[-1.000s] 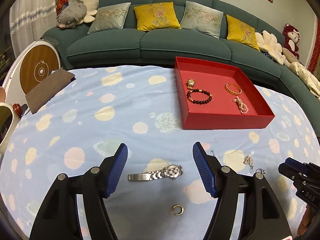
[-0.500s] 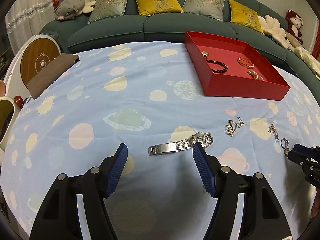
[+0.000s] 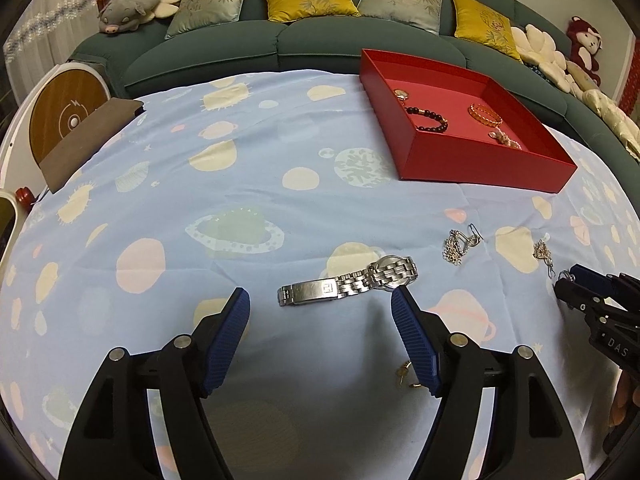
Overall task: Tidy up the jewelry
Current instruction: 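Close left gripper on the silver link watch while right gripper grasps the silver stone ring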
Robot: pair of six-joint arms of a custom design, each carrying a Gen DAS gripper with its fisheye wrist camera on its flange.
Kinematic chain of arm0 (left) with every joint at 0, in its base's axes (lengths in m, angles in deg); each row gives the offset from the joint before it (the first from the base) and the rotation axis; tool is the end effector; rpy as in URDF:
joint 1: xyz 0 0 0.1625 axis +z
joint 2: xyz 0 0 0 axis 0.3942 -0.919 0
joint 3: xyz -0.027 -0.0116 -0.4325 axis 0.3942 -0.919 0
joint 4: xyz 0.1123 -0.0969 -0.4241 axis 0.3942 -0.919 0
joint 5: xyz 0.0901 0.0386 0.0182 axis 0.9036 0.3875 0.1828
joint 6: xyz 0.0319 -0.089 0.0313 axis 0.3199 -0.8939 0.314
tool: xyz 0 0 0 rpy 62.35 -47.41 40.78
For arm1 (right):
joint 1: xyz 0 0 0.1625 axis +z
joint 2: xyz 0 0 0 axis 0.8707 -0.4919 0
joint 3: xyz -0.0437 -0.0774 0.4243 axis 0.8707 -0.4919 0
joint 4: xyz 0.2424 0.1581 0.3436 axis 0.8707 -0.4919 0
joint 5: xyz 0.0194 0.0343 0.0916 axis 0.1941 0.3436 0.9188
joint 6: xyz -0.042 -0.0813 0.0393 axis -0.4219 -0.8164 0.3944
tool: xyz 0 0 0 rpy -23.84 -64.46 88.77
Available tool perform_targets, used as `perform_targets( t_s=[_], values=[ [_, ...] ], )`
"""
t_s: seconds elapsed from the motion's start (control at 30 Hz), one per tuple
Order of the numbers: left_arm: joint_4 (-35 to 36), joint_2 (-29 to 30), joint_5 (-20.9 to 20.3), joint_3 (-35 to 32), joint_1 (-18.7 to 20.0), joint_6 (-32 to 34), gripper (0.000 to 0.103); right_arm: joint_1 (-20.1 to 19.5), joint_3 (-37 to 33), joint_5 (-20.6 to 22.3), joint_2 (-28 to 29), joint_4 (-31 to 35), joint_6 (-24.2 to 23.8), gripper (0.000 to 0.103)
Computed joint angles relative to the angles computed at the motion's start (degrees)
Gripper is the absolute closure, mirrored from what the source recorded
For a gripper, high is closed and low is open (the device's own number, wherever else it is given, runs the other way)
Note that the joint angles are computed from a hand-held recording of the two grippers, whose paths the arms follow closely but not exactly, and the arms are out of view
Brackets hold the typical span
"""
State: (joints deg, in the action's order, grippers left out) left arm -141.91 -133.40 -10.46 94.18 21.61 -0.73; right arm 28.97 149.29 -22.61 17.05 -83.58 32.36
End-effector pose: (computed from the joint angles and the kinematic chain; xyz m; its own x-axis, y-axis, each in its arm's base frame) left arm -0.2718 -0.5810 0.0473 -0.6957 -0.2600 -0.6697 0.2528 0.7839 -0.5670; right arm 0.0924 -0.6742 0.2392 -0.6559 -0.4883 0.5756 -0.6653 0.7342 -0.1352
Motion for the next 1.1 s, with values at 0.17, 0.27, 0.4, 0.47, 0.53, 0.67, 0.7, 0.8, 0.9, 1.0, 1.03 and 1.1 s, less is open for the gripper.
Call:
perform_targets(
  t_s=[0.17,0.27,0.4,0.47,0.53,0.67,0.7,0.8,0.9,1.0,1.03,1.1],
  values=[
    [-0.14,0.24,0.0,-0.25,0.18,0.09,0.031,0.03,0.31,-0.42,0.22,-1.72,-1.21,0.079],
    [-0.36,0.73,0.14,-0.73,0.22,0.57,0.031,0.0,0.19,-0.37,0.21,-1.58,-1.0,0.079],
    [-0.74,2.1,0.35,-2.29,0.67,2.46,0.031,0.0,0.08,-0.08,0.06,-1.17,-0.42,0.079],
    [-1.09,2.96,0.7,-3.23,0.91,3.47,0.031,0.01,-0.04,0.39,-0.08,-0.88,-0.02,0.079],
    [-2.57,3.75,1.15,-3.91,1.11,5.04,0.031,0.01,-0.2,0.99,-0.29,-0.44,0.45,0.079],
    [-5.94,5.2,1.84,-4.61,1.41,8.42,0.031,0.05,-0.46,1.69,-0.57,0.6,1.24,0.079],
    [-6.02,5.44,1.83,-4.8,1.54,8.74,0.031,0.07,-0.5,1.76,-0.59,0.74,1.36,0.079],
    [-7.42,6.13,1.81,-4.94,1.93,10.75,0.031,0.1,-0.6,1.85,-0.52,1.07,1.62,0.079],
    [-7.37,6.61,2.02,-5.29,2.12,11.38,0.031,0.17,-0.79,1.89,-0.36,1.5,1.98,0.079],
    [-6.87,6.55,1.16,-5.49,2.22,9.89,0.031,0.2,-1.04,2.14,-0.28,2.27,2.48,0.079],
    [-6.65,6.48,0.59,-5.52,2.19,9.37,0.032,0.24,-1.12,2.15,-0.19,2.39,2.55,0.079],
    [-6.88,6.39,-0.68,-5.37,1.94,9.71,0.034,0.33,-1.26,2.18,-0.03,2.62,2.86,0.079]
  ],
)
